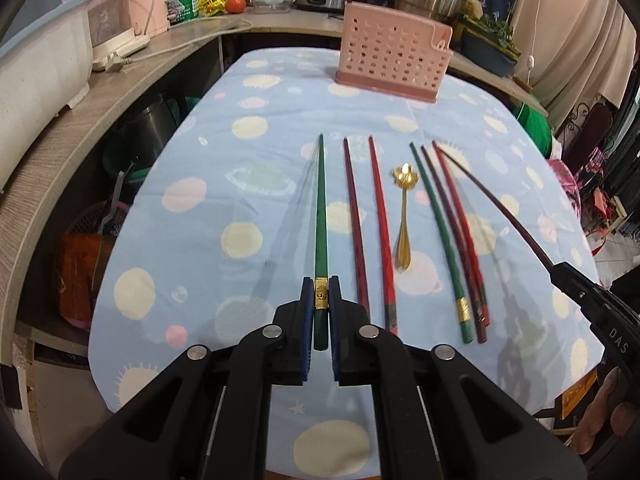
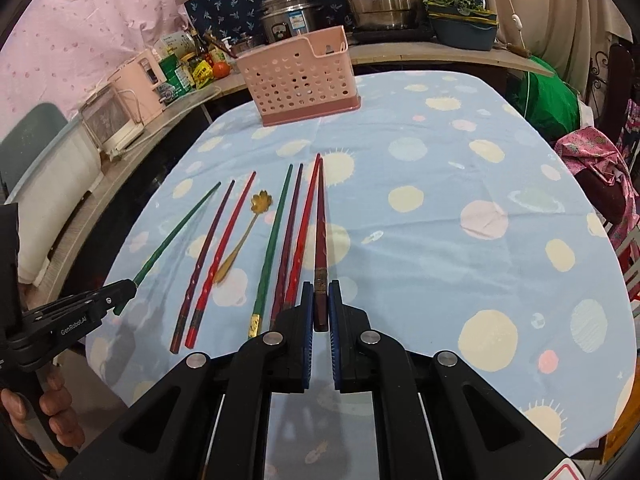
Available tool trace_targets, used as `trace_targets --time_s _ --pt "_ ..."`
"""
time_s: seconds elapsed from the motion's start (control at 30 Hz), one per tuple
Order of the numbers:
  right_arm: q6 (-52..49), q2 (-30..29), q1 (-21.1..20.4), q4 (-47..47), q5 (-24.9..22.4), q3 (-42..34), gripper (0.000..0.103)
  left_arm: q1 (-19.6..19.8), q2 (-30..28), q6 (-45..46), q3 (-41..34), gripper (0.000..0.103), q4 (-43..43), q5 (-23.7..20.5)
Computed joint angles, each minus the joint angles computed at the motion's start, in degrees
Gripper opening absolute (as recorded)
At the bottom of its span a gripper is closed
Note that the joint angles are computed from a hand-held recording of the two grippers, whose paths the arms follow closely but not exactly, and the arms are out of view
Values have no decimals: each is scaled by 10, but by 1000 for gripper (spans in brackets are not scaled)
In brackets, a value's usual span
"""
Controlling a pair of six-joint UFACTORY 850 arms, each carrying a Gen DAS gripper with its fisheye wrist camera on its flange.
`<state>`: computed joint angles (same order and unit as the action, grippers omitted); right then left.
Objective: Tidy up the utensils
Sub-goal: 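Lift both chopsticks, carry them into the pink basket and open both grippers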
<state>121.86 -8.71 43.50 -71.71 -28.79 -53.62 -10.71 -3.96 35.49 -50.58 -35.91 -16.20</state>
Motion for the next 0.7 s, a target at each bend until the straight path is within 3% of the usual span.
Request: trace_targets --time_s 0.2,0.4,0.7 --pt "30 35 -15 -43 -19 -1 7 9 8 34 -31 7 -51 -14" --pt "41 53 -39 -81 -29 -14 7 8 1 14 -80 7 -38 -5" --pt "48 54 -86 -135 -20 -55 7 11 -45 53 -181 7 -101 -4"
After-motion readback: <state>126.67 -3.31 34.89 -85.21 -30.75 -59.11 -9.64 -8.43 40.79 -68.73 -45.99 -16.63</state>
